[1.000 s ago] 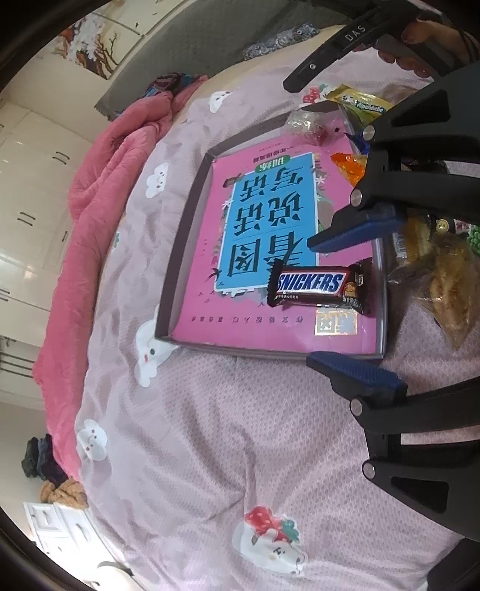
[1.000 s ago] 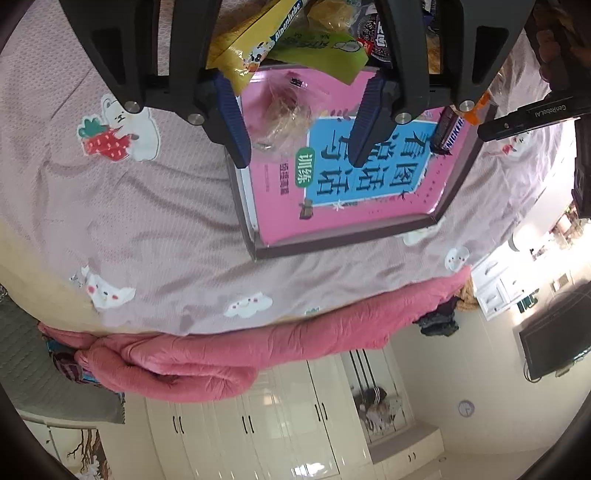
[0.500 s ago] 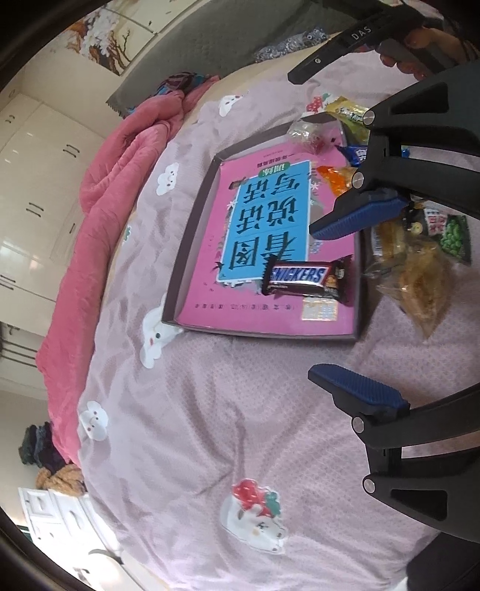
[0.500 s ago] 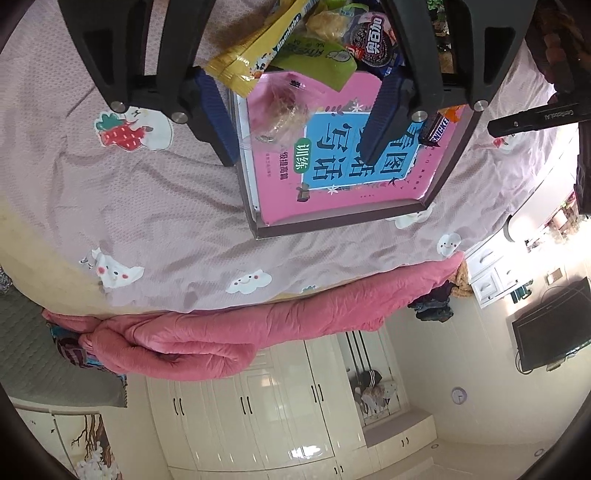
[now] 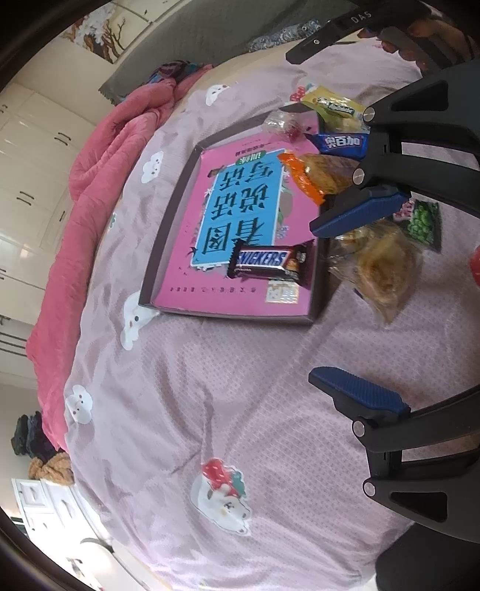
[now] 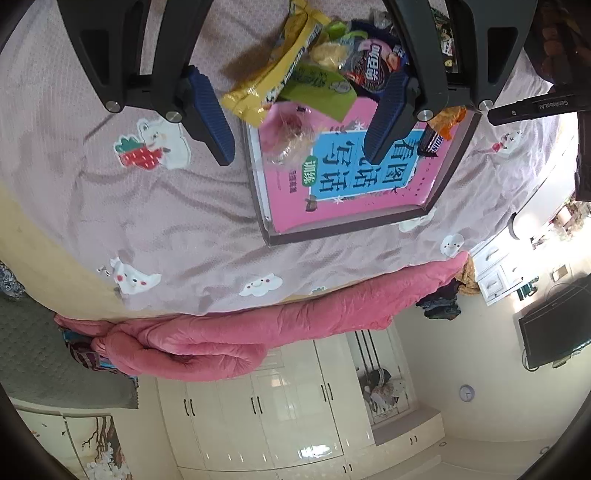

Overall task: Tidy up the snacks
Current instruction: 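Move both open tools back toward the snack pile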

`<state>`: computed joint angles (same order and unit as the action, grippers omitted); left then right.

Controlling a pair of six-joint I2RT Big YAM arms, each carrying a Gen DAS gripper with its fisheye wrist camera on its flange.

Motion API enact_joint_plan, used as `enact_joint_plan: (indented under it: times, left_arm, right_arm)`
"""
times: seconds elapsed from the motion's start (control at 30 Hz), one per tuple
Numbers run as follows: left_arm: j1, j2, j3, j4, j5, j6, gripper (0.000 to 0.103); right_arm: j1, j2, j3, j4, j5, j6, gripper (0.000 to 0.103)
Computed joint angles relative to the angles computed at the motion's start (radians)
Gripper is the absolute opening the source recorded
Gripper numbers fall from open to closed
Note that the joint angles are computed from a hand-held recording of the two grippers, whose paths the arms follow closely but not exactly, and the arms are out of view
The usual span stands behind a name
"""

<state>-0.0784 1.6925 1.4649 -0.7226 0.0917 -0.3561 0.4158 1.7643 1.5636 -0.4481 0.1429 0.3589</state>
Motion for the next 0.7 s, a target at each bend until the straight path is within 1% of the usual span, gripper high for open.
enact_joint_plan:
  times: [0.2,0.47,0.7]
  left_arm:
    - [0.0,-0.021,-0.03,-0.006,0.014,-0.019,0.075]
    - [-0.009,-0.019,-0.061,-0.032,0.086,-0.084,0.075]
    - [-0.011,-0.003,-0.063,-0.028,0.12,-0.11,0.075]
  right_arm:
    - [0.009,-0.01,-0.016,-0.032,0.014,0.028,0.072]
    - [0.017,-0.02,-0.032,-0.094,0.021,0.055,0.072]
    - [0.015,-0.025,-0.047,-0.157,0.006,0.085,0.072]
